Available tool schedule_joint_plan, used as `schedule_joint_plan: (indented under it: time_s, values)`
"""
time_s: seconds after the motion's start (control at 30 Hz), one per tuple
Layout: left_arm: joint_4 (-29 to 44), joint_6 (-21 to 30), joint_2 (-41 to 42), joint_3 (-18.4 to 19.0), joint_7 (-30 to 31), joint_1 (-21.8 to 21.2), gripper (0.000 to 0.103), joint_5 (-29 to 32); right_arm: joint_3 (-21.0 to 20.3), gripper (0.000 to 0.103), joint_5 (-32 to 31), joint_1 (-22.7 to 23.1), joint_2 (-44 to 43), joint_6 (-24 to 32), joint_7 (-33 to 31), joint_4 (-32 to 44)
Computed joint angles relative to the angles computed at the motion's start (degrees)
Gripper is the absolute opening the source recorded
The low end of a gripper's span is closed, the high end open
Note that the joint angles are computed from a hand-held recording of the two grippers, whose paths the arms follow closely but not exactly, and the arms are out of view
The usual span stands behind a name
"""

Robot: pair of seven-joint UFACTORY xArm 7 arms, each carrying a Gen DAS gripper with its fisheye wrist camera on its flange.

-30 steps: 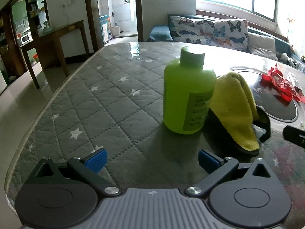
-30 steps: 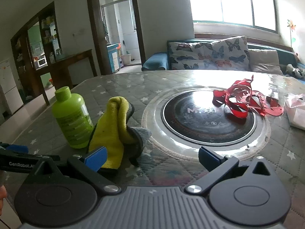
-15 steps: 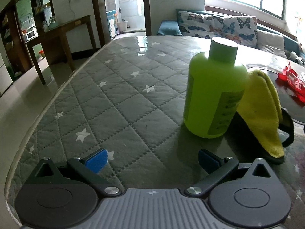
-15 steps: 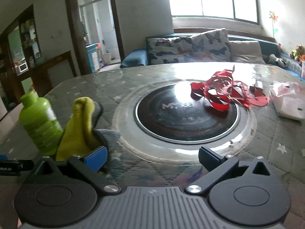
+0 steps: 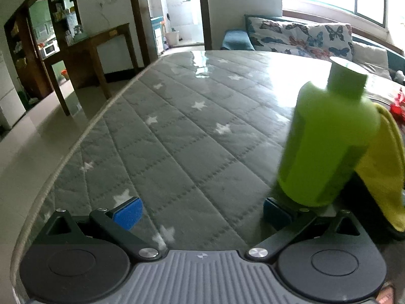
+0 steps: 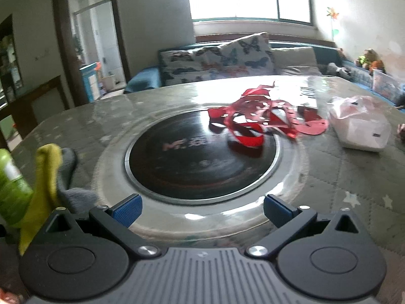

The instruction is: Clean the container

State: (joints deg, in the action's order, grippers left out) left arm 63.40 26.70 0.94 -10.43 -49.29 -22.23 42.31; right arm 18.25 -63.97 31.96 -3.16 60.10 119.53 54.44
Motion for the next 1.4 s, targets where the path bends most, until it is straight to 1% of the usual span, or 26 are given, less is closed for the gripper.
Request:
schedule_joint_plan:
  time_s: [0.2,0.3,0.4,0.5,0.6,0.73,0.83,0.93,1.03,1.1,1.23,1.4]
  values:
    - [2.04,-3.45,2.86,2.08,-1.13,0.97,0.103,2.40,-0.81,0.103,0.80,-1.46,-1.15,1.34,1.99,-1.88]
    - [2.93,-5.07,4.12,3.12,-0.98,1.26,0.103,2.01,-0.88,0.103,0.93,-2.26,-1.45,2.30,2.11,-2.32]
    - [3.59,-6.45,5.15,4.00,-0.12,1.51,0.103,0.26,-1.07,0.103,1.29,-2.88,-1.35,3.35,1.41,-2.37]
    - [4.16,-6.74,5.80,4.79,0.72,1.62,0.103,-1.38,-1.32,0.103,1.75,-3.45,-1.28,3.80,0.86,-2.34]
    - [4.86,-6.20,6.22,5.04,2.94,1.77,0.103,-3.72,-1.68,0.103,2.33,-3.97,-1.24,3.59,0.42,-2.38]
    - [6.49,-5.44,7.28,5.05,7.86,2.12,0.103,-7.65,-2.17,0.103,3.39,-4.78,-1.20,2.50,0.13,-2.40]
    - [8.29,-5.15,8.67,5.45,10.45,2.06,0.103,-9.68,-2.26,0.103,3.94,-4.99,-0.46,2.64,-1.33,-1.58]
    - [10.26,-5.24,10.34,6.04,12.41,1.89,0.103,-11.19,-2.60,0.103,4.29,-5.09,0.35,2.62,-2.67,-0.85]
    - [11.53,-6.89,11.98,6.57,14.69,1.93,0.103,-13.05,-2.94,0.103,4.51,-5.04,1.07,2.91,-3.61,-0.09]
    - [11.82,-8.58,12.75,7.75,14.28,1.28,0.103,-12.48,-3.13,0.103,4.70,-4.95,1.46,3.18,-3.97,0.35]
    - [12.71,-10.25,14.00,9.30,14.01,0.20,0.103,-11.92,-3.52,0.103,5.81,-4.60,2.77,4.46,-6.12,1.94]
    - [11.43,-14.35,14.22,11.86,11.30,-1.36,0.103,-8.55,-4.04,0.103,6.34,-4.03,3.64,5.32,-7.10,3.01]
